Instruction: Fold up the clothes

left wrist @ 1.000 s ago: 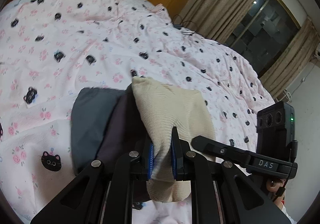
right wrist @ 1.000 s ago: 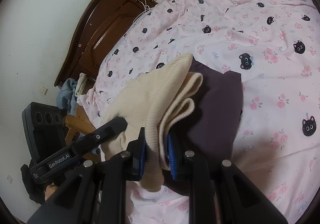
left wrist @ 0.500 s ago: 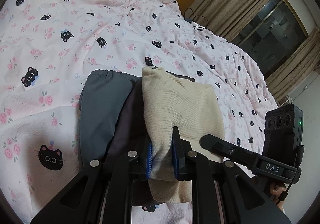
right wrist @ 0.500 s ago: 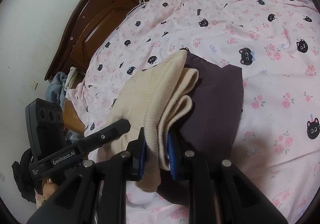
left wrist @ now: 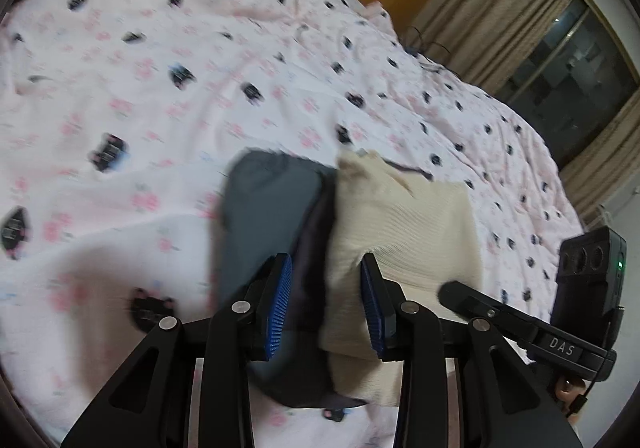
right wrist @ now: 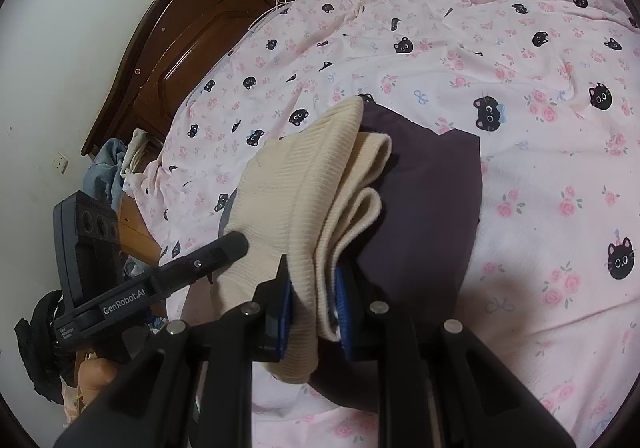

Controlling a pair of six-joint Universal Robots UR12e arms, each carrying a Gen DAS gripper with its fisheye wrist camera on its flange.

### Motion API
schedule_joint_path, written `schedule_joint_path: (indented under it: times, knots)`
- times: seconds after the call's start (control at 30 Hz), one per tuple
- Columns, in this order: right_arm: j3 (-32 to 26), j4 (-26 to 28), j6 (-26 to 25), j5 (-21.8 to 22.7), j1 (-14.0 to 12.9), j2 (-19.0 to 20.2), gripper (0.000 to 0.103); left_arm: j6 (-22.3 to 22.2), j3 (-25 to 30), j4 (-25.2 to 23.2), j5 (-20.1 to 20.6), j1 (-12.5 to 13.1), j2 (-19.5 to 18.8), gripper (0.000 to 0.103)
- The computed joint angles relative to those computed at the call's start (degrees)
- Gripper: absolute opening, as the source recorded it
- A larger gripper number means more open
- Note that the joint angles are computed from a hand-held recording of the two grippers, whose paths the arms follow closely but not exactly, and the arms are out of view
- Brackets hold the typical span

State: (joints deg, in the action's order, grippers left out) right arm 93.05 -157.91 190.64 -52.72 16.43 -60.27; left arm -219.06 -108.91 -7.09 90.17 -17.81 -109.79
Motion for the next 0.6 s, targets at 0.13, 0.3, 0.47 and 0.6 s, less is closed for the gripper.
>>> schedule_joint_path:
  times: [0.13, 0.3, 0.47, 0.6]
  knots:
    - [0.2, -0.4, 0.7, -0.9, 0.0, -0.2, 0.02, -1.2, -1.6, 0.6, 6.1, -0.3, 1.9, 0.031]
    - [0.6, -0.6, 0.9, -1.3, -0.2, -0.6, 0.025, -3.4, -5.1, 10.4, -0.2, 1.6, 3.2, 0.031]
    - [0.5, -0.4, 1.1, -2.0, 0.0, -0.9, 0.026, 0.5, -4.2, 14.0, -11.4, 1.9, 1.9, 0.031]
    - [0.5, -0.1, 0.8, -2.9, 0.0, -1.3, 0.03, 4.7, -2.0, 9.9, -13.9, 0.7, 1.0, 0.031]
